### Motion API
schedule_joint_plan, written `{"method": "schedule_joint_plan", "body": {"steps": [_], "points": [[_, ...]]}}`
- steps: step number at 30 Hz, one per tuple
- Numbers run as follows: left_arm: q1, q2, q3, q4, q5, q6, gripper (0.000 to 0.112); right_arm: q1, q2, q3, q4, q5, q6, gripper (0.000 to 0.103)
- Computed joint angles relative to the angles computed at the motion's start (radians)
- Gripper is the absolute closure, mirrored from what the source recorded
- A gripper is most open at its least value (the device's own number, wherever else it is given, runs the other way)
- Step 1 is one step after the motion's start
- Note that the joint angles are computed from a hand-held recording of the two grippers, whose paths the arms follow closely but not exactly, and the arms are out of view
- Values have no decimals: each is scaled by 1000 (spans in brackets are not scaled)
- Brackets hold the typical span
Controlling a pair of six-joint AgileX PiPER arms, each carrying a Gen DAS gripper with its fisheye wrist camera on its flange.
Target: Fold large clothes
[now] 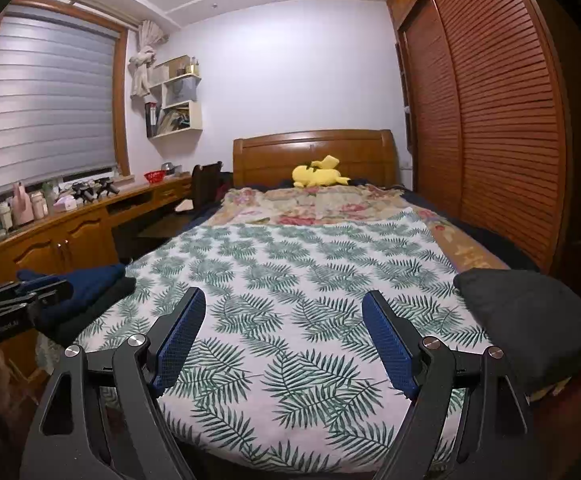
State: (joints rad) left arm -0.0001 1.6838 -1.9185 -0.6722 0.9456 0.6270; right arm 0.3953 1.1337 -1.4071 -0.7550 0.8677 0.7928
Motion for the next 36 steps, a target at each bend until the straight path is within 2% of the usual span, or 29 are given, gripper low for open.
{"method": "schedule_joint_plan", "body": {"steps": [36], "points": [[-4, -44, 42, -4, -32, 14, 80, -11, -3, -3, 19, -4, -16, 21]]}}
